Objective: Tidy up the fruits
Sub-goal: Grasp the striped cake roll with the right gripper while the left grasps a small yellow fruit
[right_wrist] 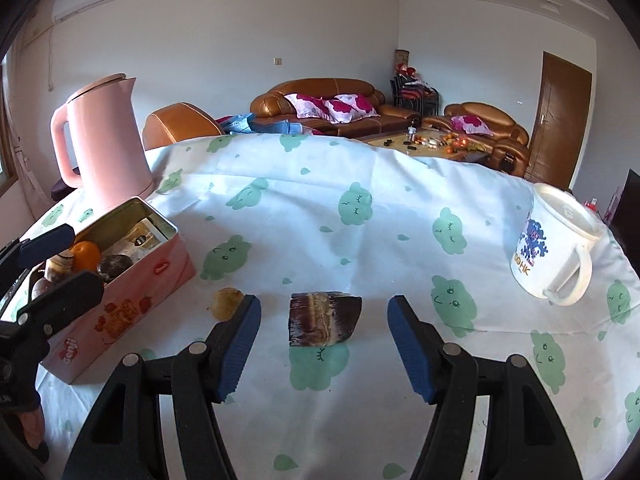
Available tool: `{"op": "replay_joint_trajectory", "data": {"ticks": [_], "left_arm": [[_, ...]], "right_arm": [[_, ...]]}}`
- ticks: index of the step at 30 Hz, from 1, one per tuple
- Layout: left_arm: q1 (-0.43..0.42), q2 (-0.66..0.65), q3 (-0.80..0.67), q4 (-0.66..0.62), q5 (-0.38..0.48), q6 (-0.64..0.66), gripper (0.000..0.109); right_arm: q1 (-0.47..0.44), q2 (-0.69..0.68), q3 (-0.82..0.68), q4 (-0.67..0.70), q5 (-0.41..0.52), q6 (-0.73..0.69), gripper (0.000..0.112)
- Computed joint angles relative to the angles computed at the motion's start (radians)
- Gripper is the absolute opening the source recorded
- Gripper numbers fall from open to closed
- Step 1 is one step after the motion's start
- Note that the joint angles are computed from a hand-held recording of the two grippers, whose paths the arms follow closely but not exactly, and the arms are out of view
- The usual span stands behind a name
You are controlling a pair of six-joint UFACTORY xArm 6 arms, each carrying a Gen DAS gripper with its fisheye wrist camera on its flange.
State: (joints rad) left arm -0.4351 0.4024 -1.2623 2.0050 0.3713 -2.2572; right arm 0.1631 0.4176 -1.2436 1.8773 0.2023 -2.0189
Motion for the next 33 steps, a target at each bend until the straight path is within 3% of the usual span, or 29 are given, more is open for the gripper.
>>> {"op": "replay_joint_trajectory", "data": {"ticks": [8,9,10,11,14,16,20,26,31,33], "left_arm": [[0.019,0.066,-0.071,-0.113,-0.050,0.123,0.088],[0.019,0.073,-0.079,-0.130,-0.051,0.144,0.088],[0.018,0.080,-0.086,-0.143,-0.052,0.161,0.088],[0.018,0.090,-0.097,-0.163,-0.056,0.187,0.087],[0.020,0.130,-0.136,-0.247,-0.083,0.284,0.083],[0.020,0.157,-0.161,-0.317,-0.103,0.359,0.074],[0.016,0.214,-0.213,-0.540,-0.133,0.601,0.065],[0.000,0.313,-0.307,-0.962,-0.131,1.023,0.049],[-0.007,0.372,-0.367,-1.259,-0.117,1.292,0.036],[-0.003,0.380,-0.373,-1.301,-0.125,1.320,0.030]], "right_arm": [[-0.006,0.088,-0.058,-0.380,0.031,0.414,0.067],[-0.010,0.098,-0.062,-0.427,0.040,0.466,0.065],[-0.015,0.103,-0.062,-0.461,0.054,0.503,0.045],[-0.022,0.102,-0.061,-0.471,0.070,0.515,0.046],[-0.034,0.077,-0.042,-0.382,0.087,0.426,0.046],[-0.037,0.058,-0.029,-0.286,0.073,0.331,0.046],[-0.055,0.041,-0.021,-0.169,0.065,0.229,0.046],[-0.061,0.034,-0.021,-0.107,0.058,0.163,0.046],[-0.062,0.035,-0.023,-0.091,0.061,0.144,0.046],[-0.063,0.035,-0.022,-0.096,0.065,0.148,0.046]]}}
